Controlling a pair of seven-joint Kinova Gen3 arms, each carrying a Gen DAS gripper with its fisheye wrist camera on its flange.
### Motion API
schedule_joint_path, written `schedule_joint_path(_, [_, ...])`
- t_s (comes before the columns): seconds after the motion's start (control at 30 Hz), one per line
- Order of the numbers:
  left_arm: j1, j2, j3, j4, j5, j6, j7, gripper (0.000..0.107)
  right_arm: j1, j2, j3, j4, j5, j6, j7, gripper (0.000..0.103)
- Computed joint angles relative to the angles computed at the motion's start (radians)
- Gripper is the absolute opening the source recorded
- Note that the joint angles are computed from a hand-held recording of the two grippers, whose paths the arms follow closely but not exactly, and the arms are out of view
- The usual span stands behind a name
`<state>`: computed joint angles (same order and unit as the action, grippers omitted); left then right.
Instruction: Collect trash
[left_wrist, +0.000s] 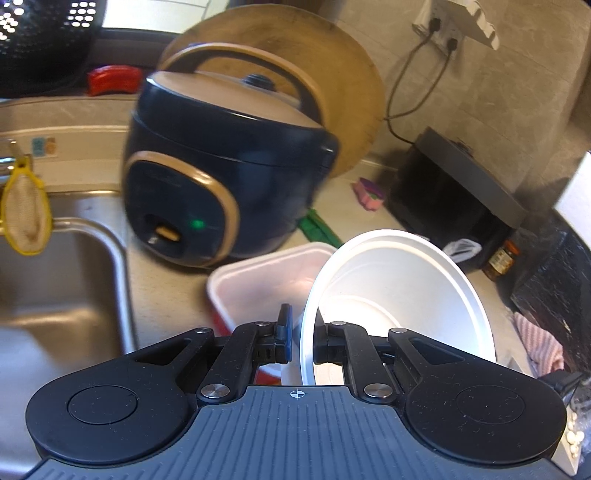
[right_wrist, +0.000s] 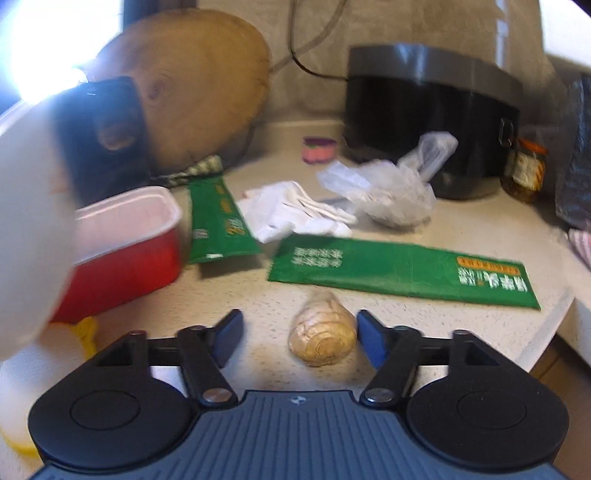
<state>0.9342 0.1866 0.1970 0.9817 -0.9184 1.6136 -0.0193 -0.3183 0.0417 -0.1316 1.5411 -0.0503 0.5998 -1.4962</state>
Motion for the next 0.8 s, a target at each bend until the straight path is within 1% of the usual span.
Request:
schedule_joint_path(0.03, [0.004, -0.001, -0.002, 0.0, -0.002, 0.011, 0.003, 0.012, 0.005, 0.002, -0.006, -0.008, 0.024, 0.009, -0.027, 0.037])
schedule_joint_path(0.07, [0.019, -0.002, -0.021, -0.001, 0.001, 0.02, 0.004, 0.012, 0.028, 0.006, -0.031, -0.026, 0.033, 0.032, -0.051, 0.037])
schedule_joint_path(0.1, [0.045, -0.002, -0.056, -0.004, 0.009, 0.022, 0.0, 0.012, 0.064, 0.005, -0.063, -0.035, 0.024, 0.046, -0.06, 0.037])
schedule_joint_path(0.13, [0.078, -0.002, -0.102, -0.005, 0.021, 0.016, -0.007, 0.012, 0.09, 0.0, -0.076, -0.036, 0.0, 0.048, -0.052, 0.037])
schedule_joint_path(0.17, [0.107, -0.001, -0.148, -0.007, 0.036, 0.007, -0.016, 0.012, 0.102, -0.014, -0.071, -0.026, -0.041, 0.047, -0.028, 0.037])
schedule_joint_path(0.2, [0.136, 0.002, -0.194, -0.012, 0.053, -0.006, -0.028, 0.012, 0.096, -0.027, -0.047, -0.015, -0.081, 0.043, 0.013, 0.037])
schedule_joint_path(0.27, [0.194, 0.017, -0.287, -0.035, 0.094, -0.033, -0.068, 0.012, 0.057, -0.052, 0.03, 0.0, -0.163, 0.051, 0.073, 0.037])
schedule_joint_path(0.3, [0.22, 0.026, -0.333, -0.047, 0.123, -0.057, -0.096, 0.012, 0.059, -0.066, 0.048, 0.006, -0.199, 0.06, 0.089, 0.037])
schedule_joint_path(0.33, [0.244, 0.035, -0.379, -0.061, 0.156, -0.084, -0.13, 0.012, 0.076, -0.08, 0.048, 0.014, -0.219, 0.063, 0.094, 0.037])
schedule_joint_path(0.37, [0.257, 0.049, -0.412, -0.081, 0.189, -0.108, -0.168, 0.012, 0.094, -0.102, 0.046, 0.029, -0.223, 0.061, 0.085, 0.037])
schedule_joint_path(0.4, [0.255, 0.064, -0.425, -0.104, 0.219, -0.13, -0.209, 0.012, 0.093, -0.123, 0.061, 0.045, -0.218, 0.058, 0.074, 0.037])
schedule_joint_path(0.43, [0.242, 0.082, -0.421, -0.126, 0.245, -0.151, -0.25, 0.012, 0.103, -0.146, 0.067, 0.064, -0.207, 0.053, 0.057, 0.037])
schedule_joint_path(0.47, [0.218, 0.104, -0.4, -0.155, 0.267, -0.168, -0.29, 0.012, 0.115, -0.166, 0.072, 0.081, -0.187, 0.05, 0.033, 0.037])
schedule_joint_path(0.53, [0.147, 0.164, -0.314, -0.239, 0.302, -0.179, -0.372, 0.012, 0.15, -0.207, 0.074, 0.121, -0.127, 0.05, -0.033, 0.037])
schedule_joint_path(0.67, [0.029, 0.305, -0.129, -0.424, 0.372, -0.186, -0.534, 0.012, 0.256, -0.28, 0.067, 0.217, 0.029, 0.076, -0.193, 0.037])
schedule_joint_path(0.73, [-0.009, 0.384, -0.036, -0.516, 0.39, -0.183, -0.613, 0.012, 0.303, -0.304, 0.086, 0.261, 0.074, 0.106, -0.249, 0.037])
schedule_joint_path(0.8, [-0.037, 0.467, 0.053, -0.609, 0.407, -0.171, -0.691, 0.012, 0.342, -0.317, 0.115, 0.298, 0.094, 0.135, -0.284, 0.037])
